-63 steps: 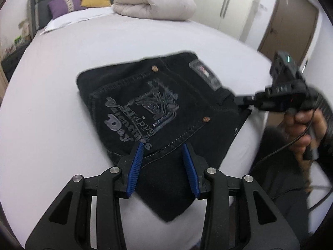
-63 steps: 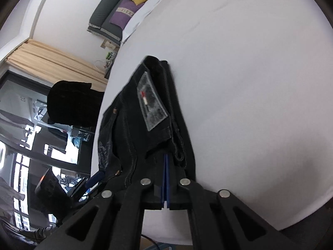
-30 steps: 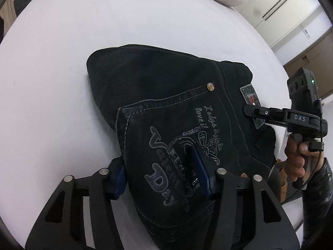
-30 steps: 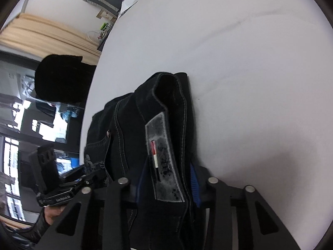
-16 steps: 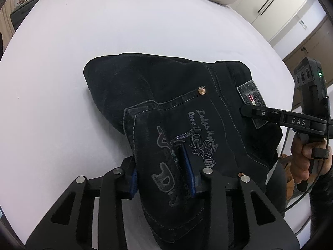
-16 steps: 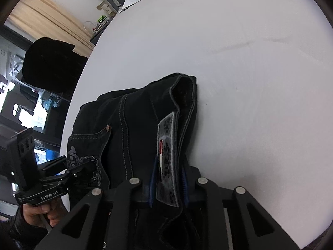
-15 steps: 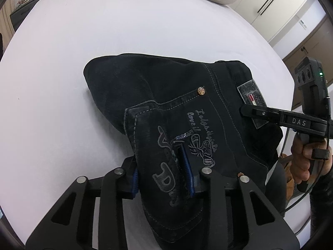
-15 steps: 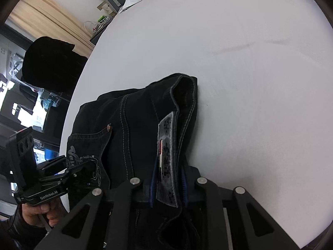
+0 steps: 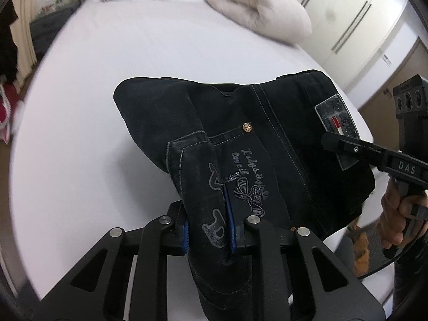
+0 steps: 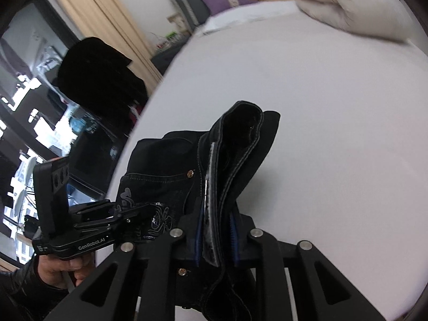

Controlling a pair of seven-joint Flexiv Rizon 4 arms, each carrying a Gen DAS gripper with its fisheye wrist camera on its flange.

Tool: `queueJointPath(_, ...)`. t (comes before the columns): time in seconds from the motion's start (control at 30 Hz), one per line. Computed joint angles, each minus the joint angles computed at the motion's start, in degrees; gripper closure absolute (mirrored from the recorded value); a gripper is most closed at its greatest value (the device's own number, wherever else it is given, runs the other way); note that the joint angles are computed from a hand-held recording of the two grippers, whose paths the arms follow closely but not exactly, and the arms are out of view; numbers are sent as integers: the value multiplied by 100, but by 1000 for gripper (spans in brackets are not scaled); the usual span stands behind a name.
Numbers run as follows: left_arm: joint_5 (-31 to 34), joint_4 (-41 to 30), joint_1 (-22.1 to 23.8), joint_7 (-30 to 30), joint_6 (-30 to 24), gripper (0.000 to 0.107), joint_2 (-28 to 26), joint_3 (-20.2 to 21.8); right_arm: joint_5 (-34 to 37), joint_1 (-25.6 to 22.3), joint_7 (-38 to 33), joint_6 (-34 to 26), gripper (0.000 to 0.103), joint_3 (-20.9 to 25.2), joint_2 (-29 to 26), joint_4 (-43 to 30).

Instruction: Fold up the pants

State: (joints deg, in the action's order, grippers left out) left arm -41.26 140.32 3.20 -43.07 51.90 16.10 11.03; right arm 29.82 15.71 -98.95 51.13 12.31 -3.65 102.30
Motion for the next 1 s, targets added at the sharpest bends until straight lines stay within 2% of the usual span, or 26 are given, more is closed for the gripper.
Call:
queueJointPath(0.17, -297, -857, 396, 688, 94, 88, -792, 142, -21, 164, 225, 45, 84, 83, -1002, -1114)
queueJointPath(0.33, -841, -1597, 1066, 1437, -223, 88, -1937, 89, 240, 40, 543, -111, 84, 400, -2303, -2249)
queueJointPath(0.43, -917, -1935, 1526, 1626, -470, 87, -2624, -66, 259, -11, 899, -276, 84, 525, -2944, -2661)
queueJointPath(0.47, -963, -1991, 1649, 1667, -506, 84, -2805, -125, 276, -62, 980, -281, 83, 570, -3035, -2660)
queueJointPath(0.5, -1089, -2005, 1765, 1746, -546, 82, -2908, -190, 322, -113, 1048, -228, 78, 615, -3124, -2654)
queueJointPath(0.53, -1380, -1950, 1870, 1909, -594, 77, -2951, -279, 457, -214, 1077, -115, 66, 686, -3214, -2623)
queueJointPath(0.57, -1548, -1920, 1940, 2006, -631, 70, -2977, -326, 578, -321, 1039, -29, 63, 779, -3244, -2566)
queueJointPath(0.67, -1998, -1817, 2088, 2280, -733, 64, -3002, -400, 1454, -930, 221, 156, 62, 1354, -3430, -2566)
queueJointPath(0.77, -2360, -1700, 2180, 2482, -884, 61, -2947, -370, 1826, -1036, 101, 266, 60, 1403, -3398, -2489)
queueJointPath(0.83, -2424, -1524, 2012, 2429, -503, 61, -2722, -354, 1788, -938, 327, 546, 51, 1226, -3120, -2181)
queueJointPath(0.87, -2574, -1321, 1872, 2638, -138, 61, -2478, -361, 1666, -804, 499, 718, 48, 1114, -2983, -2036)
queueJointPath(0.9, -2750, -1147, 1749, 2840, 137, 61, -2307, -370, 1399, -600, 743, 996, 40, 921, -2759, -1758)
queueJointPath(0.93, -2998, -882, 1559, 3163, 656, 57, -1985, -374, 1015, -355, 1001, 1327, 35, 705, -2477, -1387)
queueJointPath(0.97, -3333, -619, 1344, 3543, 1182, 47, -1622, -388, 658, -180, 1159, 1620, 35, 585, -2205, -1026)
queueJointPath(1.0, -3707, -488, 1194, 3803, 1491, 43, -1416, -453, 559, -166, 1122, 1741, 35, 541, -1959, -754)
